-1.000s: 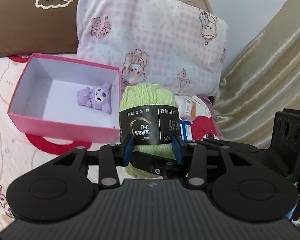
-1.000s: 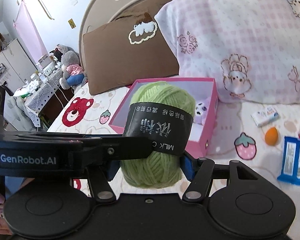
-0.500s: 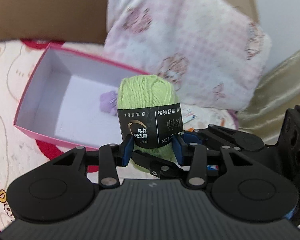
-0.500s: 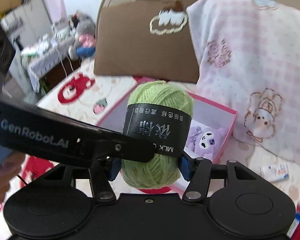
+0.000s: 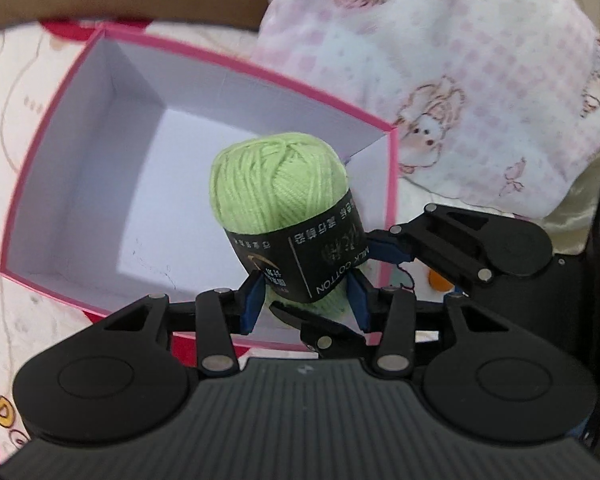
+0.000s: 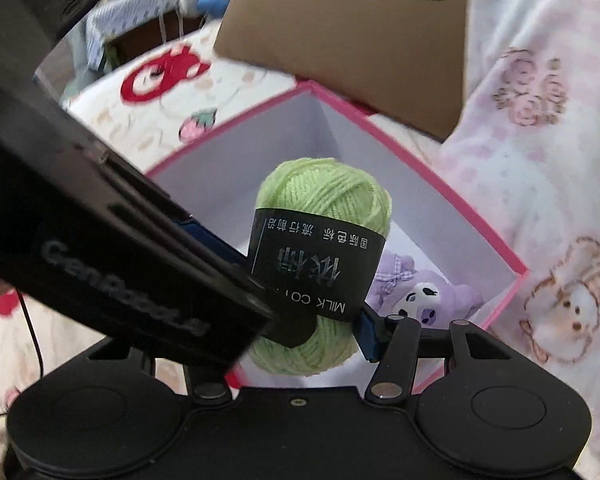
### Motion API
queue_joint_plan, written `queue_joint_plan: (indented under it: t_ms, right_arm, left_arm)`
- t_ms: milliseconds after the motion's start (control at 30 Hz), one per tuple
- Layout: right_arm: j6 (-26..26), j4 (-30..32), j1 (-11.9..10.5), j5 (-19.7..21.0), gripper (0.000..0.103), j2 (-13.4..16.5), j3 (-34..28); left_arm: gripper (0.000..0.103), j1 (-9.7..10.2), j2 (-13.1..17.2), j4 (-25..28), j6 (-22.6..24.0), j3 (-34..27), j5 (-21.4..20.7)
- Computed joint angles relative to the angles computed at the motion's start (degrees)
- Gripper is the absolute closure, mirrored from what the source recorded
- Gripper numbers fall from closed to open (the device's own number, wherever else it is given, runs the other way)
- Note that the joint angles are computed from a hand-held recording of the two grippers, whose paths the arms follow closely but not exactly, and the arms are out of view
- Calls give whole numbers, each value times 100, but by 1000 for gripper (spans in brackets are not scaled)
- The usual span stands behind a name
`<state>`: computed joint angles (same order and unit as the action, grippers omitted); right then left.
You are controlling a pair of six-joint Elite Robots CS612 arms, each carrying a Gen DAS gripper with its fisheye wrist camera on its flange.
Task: Organize objects
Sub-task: 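Carry the green yarn ball with the left tool over the pink box, then lower the yarn ball into the box and open the left tool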
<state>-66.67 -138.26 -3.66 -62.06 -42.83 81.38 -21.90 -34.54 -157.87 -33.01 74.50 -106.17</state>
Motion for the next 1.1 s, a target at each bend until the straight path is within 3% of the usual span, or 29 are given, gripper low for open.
queue_joint_plan:
  t_ms: [167,267,500,633,800,933,1100]
  right_arm:
    - [-203,467,108,-356,44,184,-359]
    - [-382,836,117,-455,44,292,-532]
    - [-763,1021,202,-837,44,435,-680]
    - [-824,1197,219,-921,44,477,-803]
    - [-661,1247,242,-890,44,515,-833]
    - [-895,1440,265,-983,44,501,-869]
    - [-1273,1756,246,-1283,43,458,-939]
  left_arm:
    - [59,74,202,-84,-413,-131,-179]
    - [60,73,284,-11,-375,-180,-225]
    - [60,122,501,388,-426,-461,-467]
    - [59,180,536,327,-492,-485,-614]
    - [59,162,487,180,-188,-435,-30]
    - [59,210,549,-96,-230,-456,135]
    - [57,276,654,-312,-172,-520,29]
